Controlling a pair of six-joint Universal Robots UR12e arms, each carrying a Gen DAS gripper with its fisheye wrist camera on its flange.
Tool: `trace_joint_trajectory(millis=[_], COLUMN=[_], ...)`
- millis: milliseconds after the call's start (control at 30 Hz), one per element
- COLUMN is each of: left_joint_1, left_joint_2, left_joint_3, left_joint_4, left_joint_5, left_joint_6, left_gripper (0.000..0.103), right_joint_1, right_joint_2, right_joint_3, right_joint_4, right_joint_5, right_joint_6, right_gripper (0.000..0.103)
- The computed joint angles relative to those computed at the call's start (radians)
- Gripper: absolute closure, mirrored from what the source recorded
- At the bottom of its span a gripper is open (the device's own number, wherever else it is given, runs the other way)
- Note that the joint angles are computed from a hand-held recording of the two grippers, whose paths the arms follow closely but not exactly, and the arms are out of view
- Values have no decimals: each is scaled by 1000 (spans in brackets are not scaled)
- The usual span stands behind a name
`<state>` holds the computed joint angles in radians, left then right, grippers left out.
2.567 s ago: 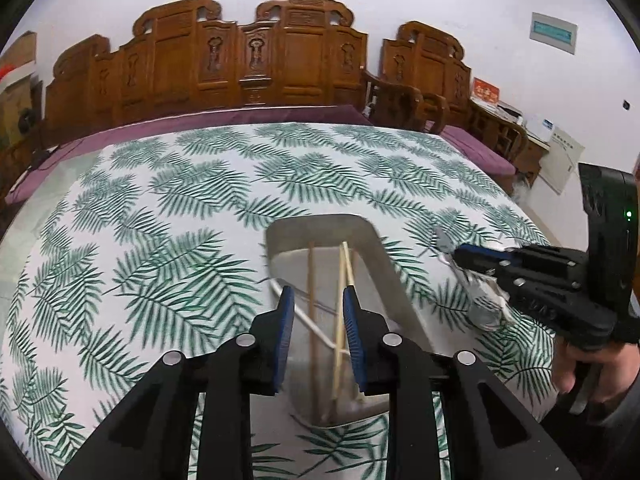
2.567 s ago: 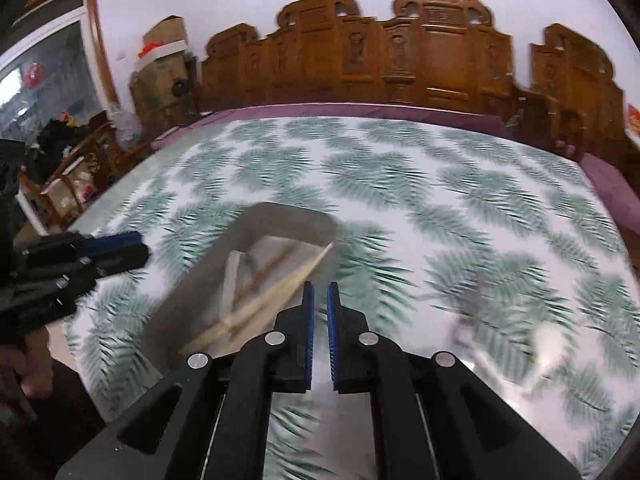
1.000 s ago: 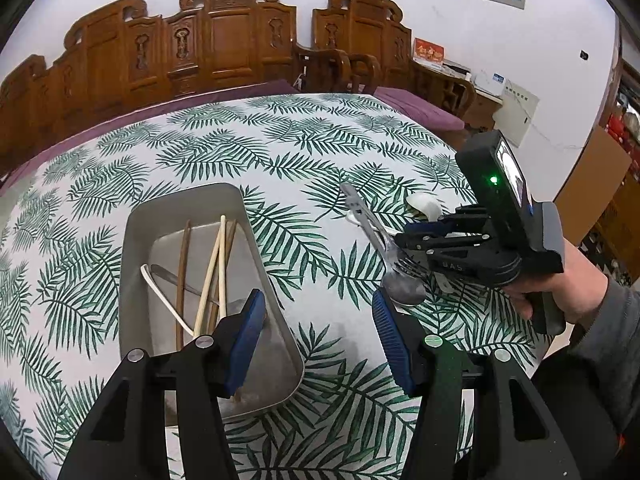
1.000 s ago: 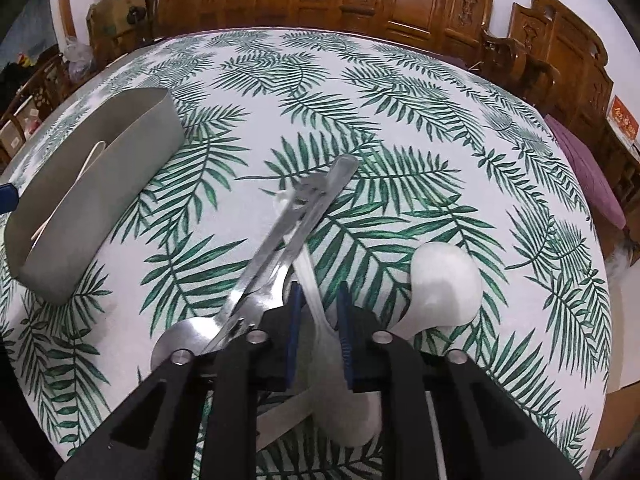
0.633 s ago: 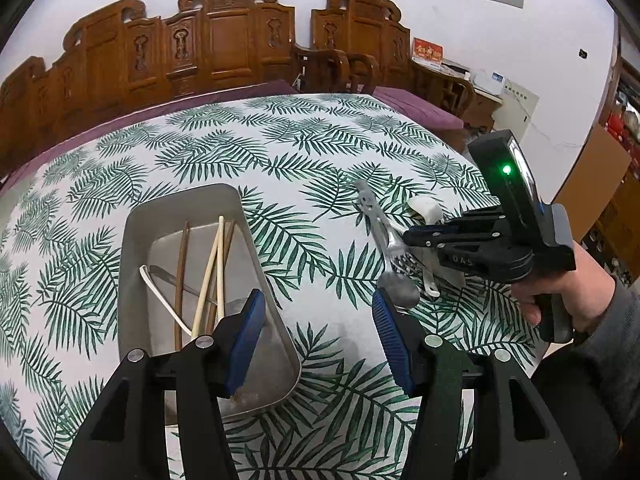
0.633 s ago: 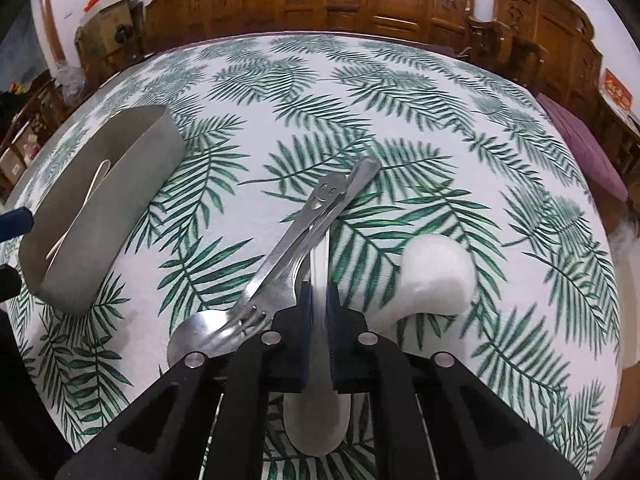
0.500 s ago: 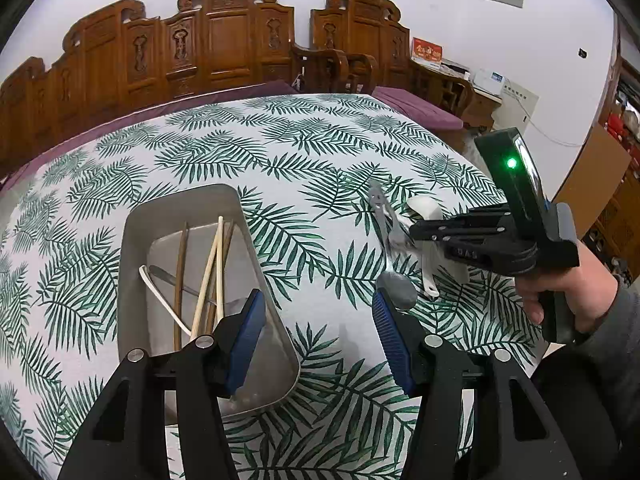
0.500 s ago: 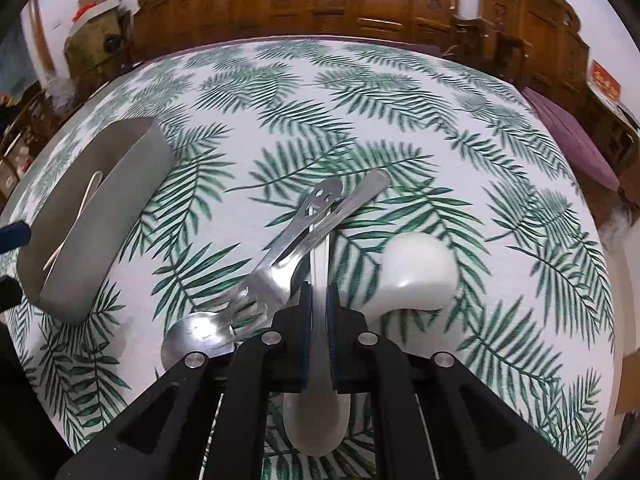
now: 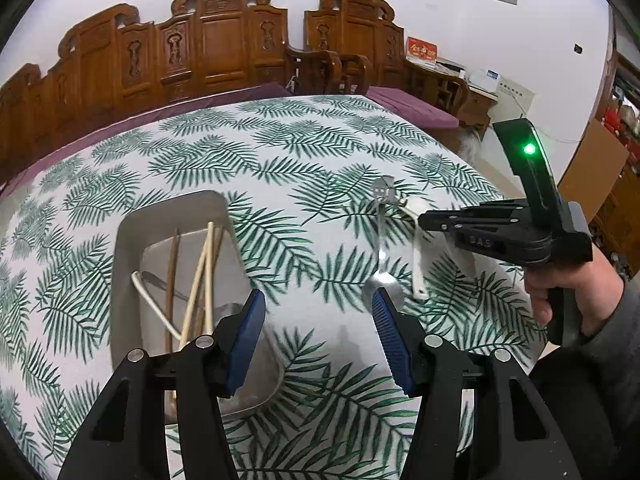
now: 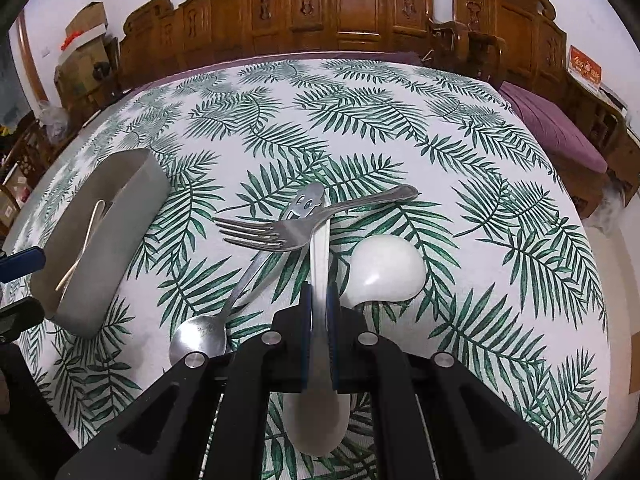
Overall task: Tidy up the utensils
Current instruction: 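Grasp a metal spoon with the left tool while the right tool holds the white spoon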
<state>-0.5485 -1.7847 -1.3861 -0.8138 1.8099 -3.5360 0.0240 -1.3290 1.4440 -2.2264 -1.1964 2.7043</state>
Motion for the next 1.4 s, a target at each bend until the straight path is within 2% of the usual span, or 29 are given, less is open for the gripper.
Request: trace_joint_trajectory(millis=[200, 300, 500, 567, 733, 767, 867, 1000, 1067, 1167, 1400], left_joint_1=[-3, 2, 7, 12, 26, 29, 25, 21, 19, 24, 26], left_joint_2=[-35, -66, -145, -167, -220, -230, -249, -262, -263, -254, -208], left_joint_3=[51, 89, 178, 203, 255, 263, 283, 304, 307, 301, 249], left_joint_4=[-24, -64, -136, -164, -204, -211, -219, -248, -259, -267, -255], left_joint_5=[-25, -58, -96, -116, -172, -178, -133, -115, -100, -116, -96], left_joint_6=[22, 26, 64, 68, 62, 56, 42, 49, 54, 48, 20], left_gripper=[50, 52, 65, 74, 75, 78, 85, 89, 96, 98, 98], right_joint_1=[-7, -8, -20, -23, -31, -32, -33, -35, -36, -34, -29], right_joint_2=[6, 8, 15, 15, 16, 16, 17, 15, 14, 11, 8], right_joint_3=[-4, -3, -12, -12, -13, -13, -14, -12, -11, -7, -6], right_joint_4=[5, 8, 21, 21, 21, 21, 23, 29, 29, 24, 33], right_joint_5=[27, 33, 69, 79, 107, 112, 114, 123, 133, 137, 145], right_joint_6=[0, -9, 5, 8, 18, 18, 15, 7, 7, 4, 0], right_gripper=[95, 95, 95, 94, 94, 94, 94, 94, 94, 94, 94])
